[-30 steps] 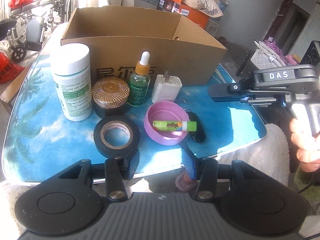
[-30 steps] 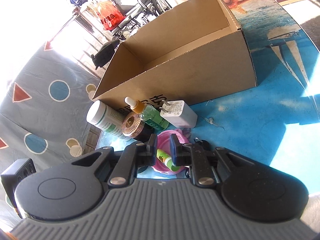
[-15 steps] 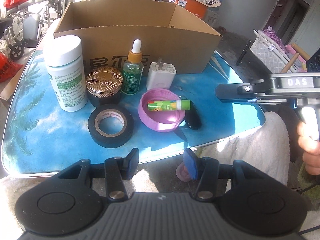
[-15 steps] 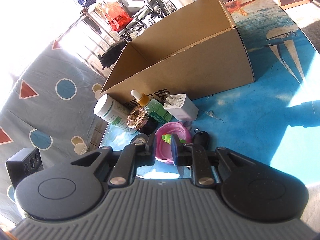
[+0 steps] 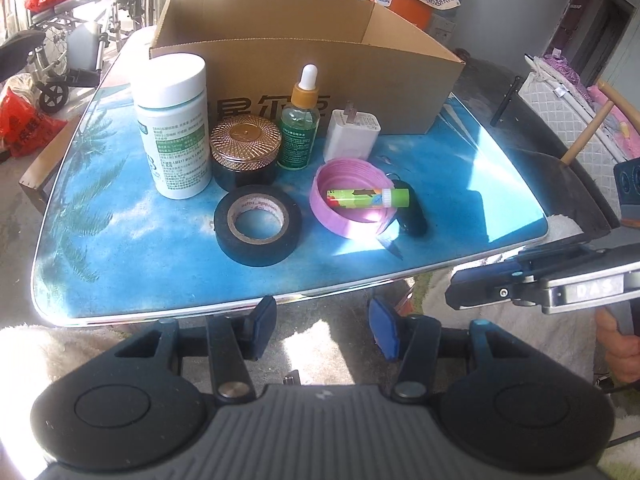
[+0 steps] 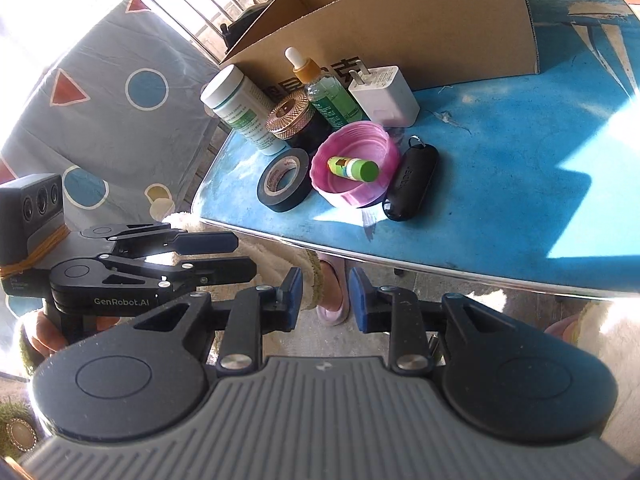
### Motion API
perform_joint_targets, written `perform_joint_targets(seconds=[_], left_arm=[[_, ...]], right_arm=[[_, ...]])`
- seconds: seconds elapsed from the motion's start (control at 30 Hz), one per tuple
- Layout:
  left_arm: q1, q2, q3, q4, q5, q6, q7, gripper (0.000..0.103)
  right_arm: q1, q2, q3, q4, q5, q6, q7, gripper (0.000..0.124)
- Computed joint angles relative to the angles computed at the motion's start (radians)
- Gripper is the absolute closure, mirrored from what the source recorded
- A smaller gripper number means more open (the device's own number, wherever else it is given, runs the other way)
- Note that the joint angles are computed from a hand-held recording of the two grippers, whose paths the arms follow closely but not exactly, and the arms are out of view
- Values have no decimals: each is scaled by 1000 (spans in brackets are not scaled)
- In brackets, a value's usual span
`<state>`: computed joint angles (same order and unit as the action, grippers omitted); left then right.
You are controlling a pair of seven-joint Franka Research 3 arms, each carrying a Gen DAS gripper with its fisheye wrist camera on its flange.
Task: Organize rigid objects
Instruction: 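Lift the black cylinder up out of the pink bowl with the right gripper, then carry the black cylinder in the right gripper toward the cardboard box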
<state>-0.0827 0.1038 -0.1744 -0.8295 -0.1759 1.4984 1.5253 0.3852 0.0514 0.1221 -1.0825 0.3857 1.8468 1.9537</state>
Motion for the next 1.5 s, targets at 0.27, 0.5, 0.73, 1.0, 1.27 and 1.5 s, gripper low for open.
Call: perform_joint_targets(seconds=[0.27, 0.5, 0.73, 1.0, 1.27, 1.5], left_arm=[[6, 88, 4, 166, 62, -46, -37, 47], [40, -63, 25, -92, 38, 101, -43, 45], [35, -206, 51, -329, 57, 248, -90, 40], [30, -307, 84, -499, 55, 354, -163, 36], [33, -324, 97, -523, 93, 314, -162, 36], [40, -312, 102, -524, 99, 295, -156, 36]], right_arm=[[8, 116, 12, 87, 40, -164, -65, 98], [58, 99, 23, -83, -18, -110, -99, 97], [97, 91, 36, -273, -42, -70, -31, 96], [143, 203, 30, -442, -119, 129, 141, 94], [185, 349, 13, -437, -181, 232, 270, 94], [204, 365, 18, -486, -191, 277, 319, 94]])
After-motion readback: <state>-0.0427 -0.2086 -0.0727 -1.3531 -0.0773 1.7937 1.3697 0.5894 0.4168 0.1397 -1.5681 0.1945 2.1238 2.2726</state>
